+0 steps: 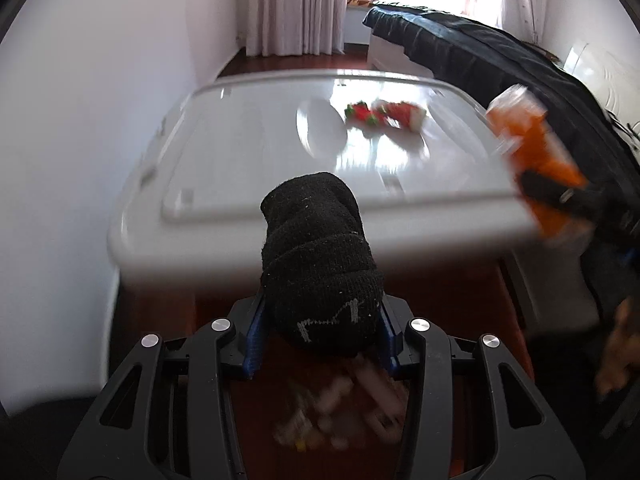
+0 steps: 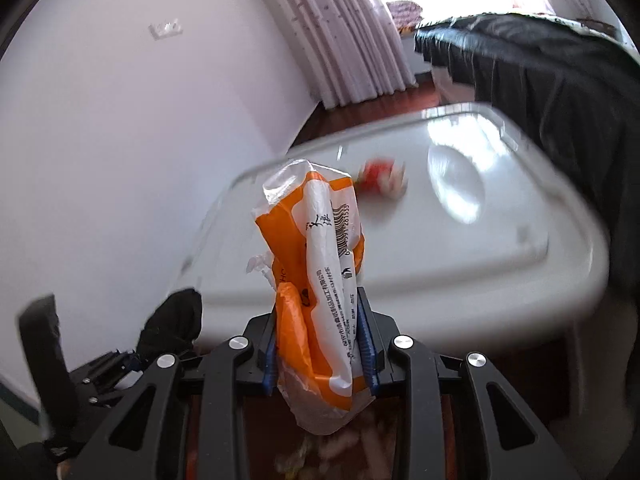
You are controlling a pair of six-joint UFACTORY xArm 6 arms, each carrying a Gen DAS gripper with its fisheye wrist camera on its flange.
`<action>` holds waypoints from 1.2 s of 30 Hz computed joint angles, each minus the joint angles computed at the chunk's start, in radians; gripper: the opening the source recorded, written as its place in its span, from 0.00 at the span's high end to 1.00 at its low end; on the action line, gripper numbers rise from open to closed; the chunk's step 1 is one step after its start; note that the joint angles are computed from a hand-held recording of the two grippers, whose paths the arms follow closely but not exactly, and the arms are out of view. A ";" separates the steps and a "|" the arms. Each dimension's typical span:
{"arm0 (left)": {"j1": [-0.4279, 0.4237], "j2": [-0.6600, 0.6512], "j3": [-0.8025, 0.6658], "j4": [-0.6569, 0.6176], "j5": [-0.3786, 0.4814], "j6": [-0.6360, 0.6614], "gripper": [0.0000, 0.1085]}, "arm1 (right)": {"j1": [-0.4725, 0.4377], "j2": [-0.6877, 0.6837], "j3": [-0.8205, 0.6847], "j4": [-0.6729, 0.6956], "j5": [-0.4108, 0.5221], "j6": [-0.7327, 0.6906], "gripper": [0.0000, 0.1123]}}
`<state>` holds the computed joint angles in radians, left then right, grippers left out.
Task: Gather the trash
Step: 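Drop the plastic bag and black cloth into the bin, opening both grippers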
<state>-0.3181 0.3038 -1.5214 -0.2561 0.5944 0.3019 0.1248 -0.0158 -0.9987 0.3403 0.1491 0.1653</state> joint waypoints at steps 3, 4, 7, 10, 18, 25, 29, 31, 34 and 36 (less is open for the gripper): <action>0.005 -0.113 0.215 -0.061 -0.031 0.033 0.60 | 0.048 -0.071 0.142 -0.206 -0.010 0.212 0.72; 0.005 -0.125 0.254 -0.056 -0.020 0.040 0.60 | 0.057 -0.089 0.175 -0.304 0.000 0.307 0.72; 0.012 -0.125 0.302 0.006 -0.009 0.031 0.60 | 0.091 -0.112 0.229 -0.391 0.051 0.396 0.72; 0.026 -0.093 0.263 -0.011 0.025 0.012 0.60 | 0.099 -0.108 0.230 -0.421 0.087 0.417 0.72; 0.009 -0.089 0.264 0.011 0.012 0.006 0.60 | 0.099 -0.071 0.208 -0.396 0.142 0.401 0.66; 0.000 -0.085 0.268 0.125 -0.001 -0.099 0.36 | 0.083 -0.072 0.213 -0.480 0.149 0.505 0.42; 0.003 -0.099 0.287 0.138 -0.022 -0.107 0.32 | 0.059 -0.095 0.241 -0.500 0.118 0.579 0.41; 0.003 -0.103 0.291 0.144 -0.020 -0.109 0.32 | 0.053 -0.102 0.248 -0.492 0.111 0.587 0.41; 0.005 -0.105 0.292 0.142 -0.016 -0.107 0.32 | 0.051 -0.106 0.251 -0.490 0.109 0.591 0.40; 0.005 -0.108 0.295 0.135 -0.019 -0.104 0.32 | 0.051 -0.109 0.252 -0.495 0.107 0.596 0.39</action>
<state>-0.3126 0.1962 -1.2268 -0.1209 0.5757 0.1982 0.1757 -0.1250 -0.7464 -0.1552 0.2564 0.7616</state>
